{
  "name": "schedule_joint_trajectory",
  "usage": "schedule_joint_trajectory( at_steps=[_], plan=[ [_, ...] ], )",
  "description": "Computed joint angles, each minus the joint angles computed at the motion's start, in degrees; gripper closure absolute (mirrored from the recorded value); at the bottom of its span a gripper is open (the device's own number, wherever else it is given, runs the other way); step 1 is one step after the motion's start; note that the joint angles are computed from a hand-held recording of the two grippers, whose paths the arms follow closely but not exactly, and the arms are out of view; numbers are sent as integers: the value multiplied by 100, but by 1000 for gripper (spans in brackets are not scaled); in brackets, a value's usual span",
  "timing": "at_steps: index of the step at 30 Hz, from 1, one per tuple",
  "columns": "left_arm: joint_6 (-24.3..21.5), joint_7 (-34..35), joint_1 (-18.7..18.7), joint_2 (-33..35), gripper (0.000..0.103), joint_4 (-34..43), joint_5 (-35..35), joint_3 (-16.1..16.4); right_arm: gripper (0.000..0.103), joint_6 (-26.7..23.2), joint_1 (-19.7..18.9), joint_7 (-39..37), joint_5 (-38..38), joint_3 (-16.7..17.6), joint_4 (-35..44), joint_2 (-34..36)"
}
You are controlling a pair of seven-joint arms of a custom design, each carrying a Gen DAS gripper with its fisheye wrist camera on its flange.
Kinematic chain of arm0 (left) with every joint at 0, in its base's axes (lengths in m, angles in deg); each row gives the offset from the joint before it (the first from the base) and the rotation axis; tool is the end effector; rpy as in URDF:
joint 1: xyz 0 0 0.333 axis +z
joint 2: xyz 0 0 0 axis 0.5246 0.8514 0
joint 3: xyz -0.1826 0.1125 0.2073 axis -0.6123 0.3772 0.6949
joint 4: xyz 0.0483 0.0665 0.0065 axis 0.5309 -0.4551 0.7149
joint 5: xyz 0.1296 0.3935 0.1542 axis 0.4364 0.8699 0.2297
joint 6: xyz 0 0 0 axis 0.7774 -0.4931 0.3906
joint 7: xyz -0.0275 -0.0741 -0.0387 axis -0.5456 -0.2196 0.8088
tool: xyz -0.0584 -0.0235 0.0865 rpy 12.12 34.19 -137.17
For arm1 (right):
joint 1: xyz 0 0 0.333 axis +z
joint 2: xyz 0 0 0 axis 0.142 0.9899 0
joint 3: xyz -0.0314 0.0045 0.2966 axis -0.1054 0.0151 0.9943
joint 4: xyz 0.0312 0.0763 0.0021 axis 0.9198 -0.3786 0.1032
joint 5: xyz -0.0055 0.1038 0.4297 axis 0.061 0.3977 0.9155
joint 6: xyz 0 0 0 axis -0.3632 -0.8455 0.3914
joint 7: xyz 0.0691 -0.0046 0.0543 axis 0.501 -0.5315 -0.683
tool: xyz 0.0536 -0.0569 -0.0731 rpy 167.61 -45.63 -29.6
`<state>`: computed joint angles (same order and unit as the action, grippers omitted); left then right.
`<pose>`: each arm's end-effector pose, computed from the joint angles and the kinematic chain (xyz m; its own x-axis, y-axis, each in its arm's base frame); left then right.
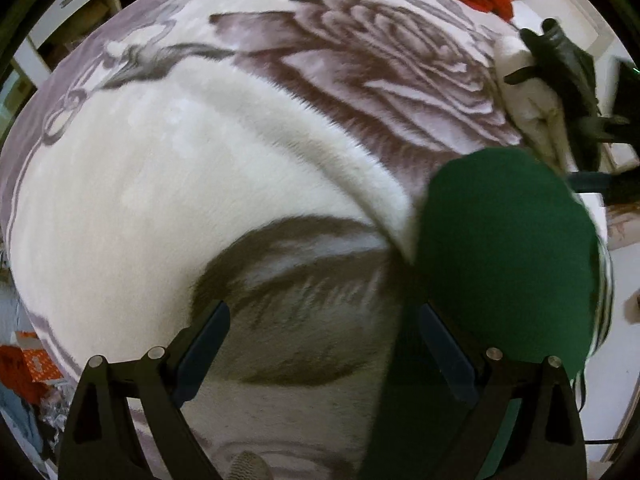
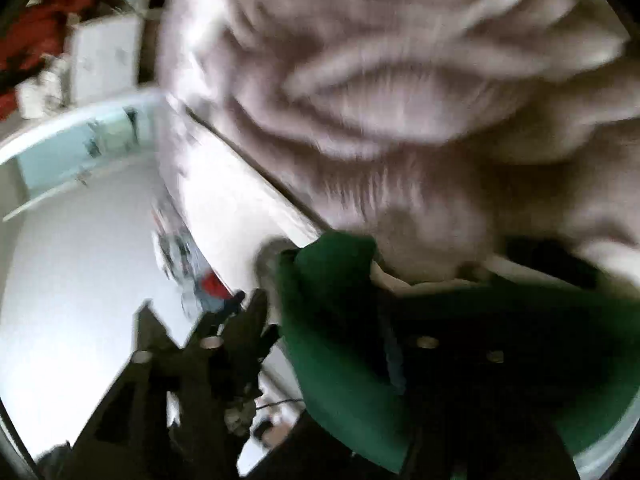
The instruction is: Fold large clothes
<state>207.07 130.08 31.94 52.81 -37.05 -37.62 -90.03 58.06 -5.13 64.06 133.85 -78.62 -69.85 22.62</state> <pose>0.6334 -0.0709 0.3765 -0.2424 -0.9552 0.1699 -0.9560 0.2054 -0.2094 0.6579 -0.1126 0.4172 -0.3527 -0.6418 -0.6810 -0.9355 0.2578 0.2415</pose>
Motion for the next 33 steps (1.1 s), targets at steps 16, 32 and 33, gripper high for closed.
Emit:
schedule_joint_trajectory(
  at_steps=[16,32,33],
  plan=[
    [322,59,-406,981,5,1048,-60,-253,100,1889,-152,413,-761,-942,-3528,-2504],
    [-333,802,-24,234,6,208,-1012,-182,12,1608,-10,-867,-1670,-1297,-3859,-2920],
    [-467,883,10,231,6,154,-1138,-171,11,1524,-31,-891,-1817,-1290,-3898,-2874]
  ],
)
